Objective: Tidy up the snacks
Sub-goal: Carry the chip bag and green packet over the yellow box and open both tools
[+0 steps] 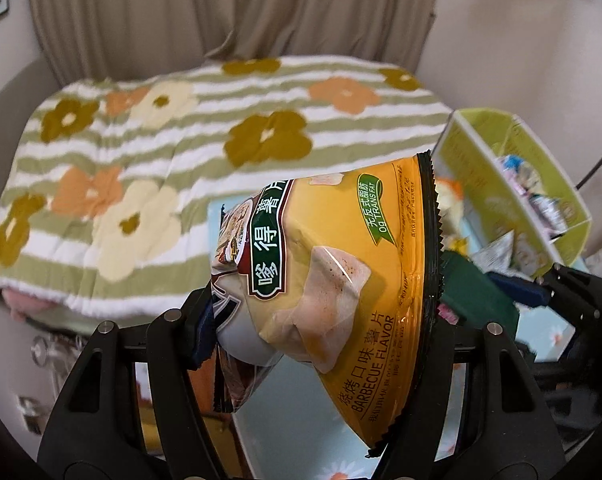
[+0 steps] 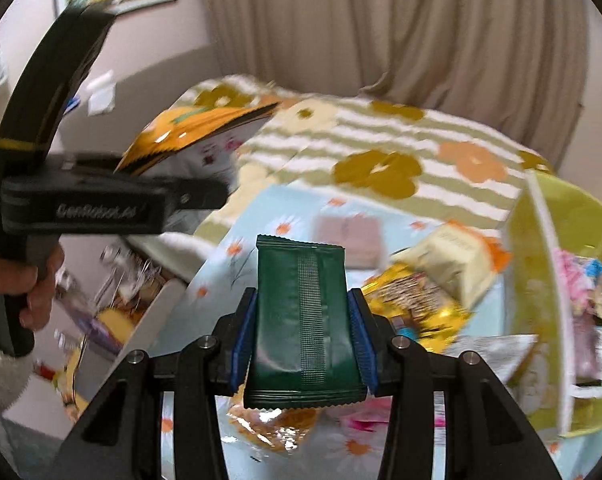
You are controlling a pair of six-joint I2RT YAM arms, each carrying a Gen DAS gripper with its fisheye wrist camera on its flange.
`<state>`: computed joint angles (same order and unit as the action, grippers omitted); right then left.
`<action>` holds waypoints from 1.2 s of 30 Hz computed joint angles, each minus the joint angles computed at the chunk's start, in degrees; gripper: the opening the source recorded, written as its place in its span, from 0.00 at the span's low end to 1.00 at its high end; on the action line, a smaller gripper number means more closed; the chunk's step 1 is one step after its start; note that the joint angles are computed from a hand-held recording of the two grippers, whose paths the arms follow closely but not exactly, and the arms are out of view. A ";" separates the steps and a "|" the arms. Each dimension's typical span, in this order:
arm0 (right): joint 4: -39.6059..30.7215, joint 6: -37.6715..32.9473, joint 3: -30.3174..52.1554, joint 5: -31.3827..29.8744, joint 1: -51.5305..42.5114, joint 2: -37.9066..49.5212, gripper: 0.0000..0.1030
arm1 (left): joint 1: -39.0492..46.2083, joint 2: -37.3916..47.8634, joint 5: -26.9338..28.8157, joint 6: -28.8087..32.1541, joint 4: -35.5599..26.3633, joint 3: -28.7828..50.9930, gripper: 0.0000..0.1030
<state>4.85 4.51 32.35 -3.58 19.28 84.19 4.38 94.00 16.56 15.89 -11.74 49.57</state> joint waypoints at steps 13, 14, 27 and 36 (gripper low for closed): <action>-15.38 -9.53 2.47 -14.37 -29.70 -17.52 0.39 | -19.73 -5.61 -4.80 -12.14 -3.87 7.02 0.61; -16.39 -11.89 3.31 -16.67 -33.11 -17.20 0.39 | -21.82 -5.38 -6.02 -13.72 -3.47 7.51 0.61; -34.80 -40.50 26.23 -35.42 -64.67 6.19 0.39 | -48.12 13.65 -22.16 -34.67 -4.15 27.69 0.61; -40.89 -45.85 38.80 -36.31 -69.14 21.40 0.39 | -51.82 33.40 -23.55 -38.61 -13.00 50.46 0.61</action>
<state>-36.04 -41.34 71.15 -39.89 -49.86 105.59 -47.44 127.39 -7.00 -22.72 -24.75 100.03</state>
